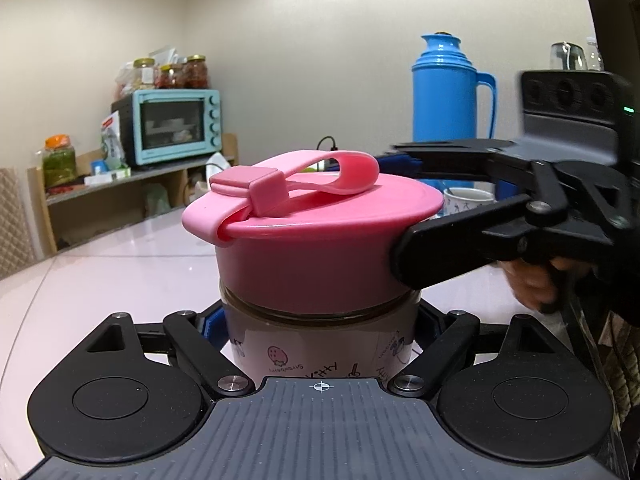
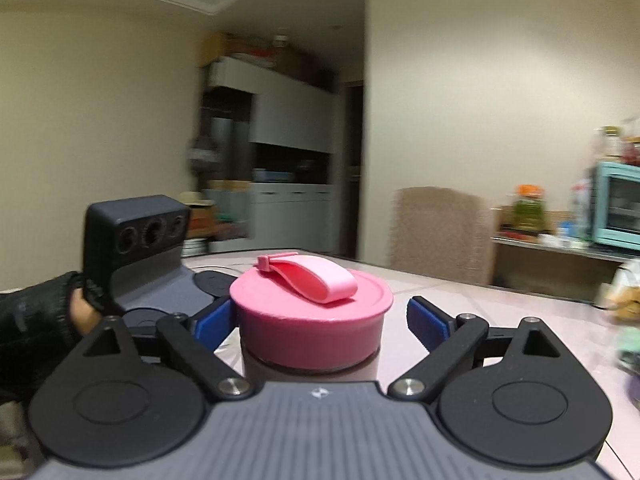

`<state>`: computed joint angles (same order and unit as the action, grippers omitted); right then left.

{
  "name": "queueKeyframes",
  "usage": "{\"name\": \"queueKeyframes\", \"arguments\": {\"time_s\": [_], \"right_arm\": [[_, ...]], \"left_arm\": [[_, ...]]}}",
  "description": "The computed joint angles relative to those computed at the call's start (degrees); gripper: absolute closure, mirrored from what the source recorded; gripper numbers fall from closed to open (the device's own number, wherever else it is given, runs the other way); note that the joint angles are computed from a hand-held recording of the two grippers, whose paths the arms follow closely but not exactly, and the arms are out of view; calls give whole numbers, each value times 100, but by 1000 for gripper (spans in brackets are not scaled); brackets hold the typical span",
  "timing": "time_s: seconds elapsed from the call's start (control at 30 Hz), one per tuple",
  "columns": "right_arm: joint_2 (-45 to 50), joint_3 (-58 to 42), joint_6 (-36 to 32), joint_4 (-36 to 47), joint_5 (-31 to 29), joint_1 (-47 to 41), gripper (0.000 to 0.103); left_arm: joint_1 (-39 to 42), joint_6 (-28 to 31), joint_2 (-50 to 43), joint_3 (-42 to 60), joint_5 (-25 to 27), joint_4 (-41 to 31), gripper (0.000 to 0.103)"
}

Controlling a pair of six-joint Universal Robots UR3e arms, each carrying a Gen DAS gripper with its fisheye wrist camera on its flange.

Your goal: Unscrew bottle cap and pour

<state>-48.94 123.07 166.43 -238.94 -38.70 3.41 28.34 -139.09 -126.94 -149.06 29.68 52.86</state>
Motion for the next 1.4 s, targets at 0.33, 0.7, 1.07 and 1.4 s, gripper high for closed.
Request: {"name": "queueKeyframes", "arguments": {"time_s": [0.33,0.7,1.07,1.4], "right_arm": [[214,-52,705,-532,-2734,1489,8],[351,-415,785,-229,-3151,1834,18],[733,-1874,-93,1774,2184,-673,19],[402,-1660,486,1154,1526,-683,19]], "left_arm": [[11,-6,-29,-19,5,58,13],[7,-33,-6,20,-2,13,13],[114,144,-13,29,-201,-173,13],[-19,-326,-201,92,-3,368,13]]}}
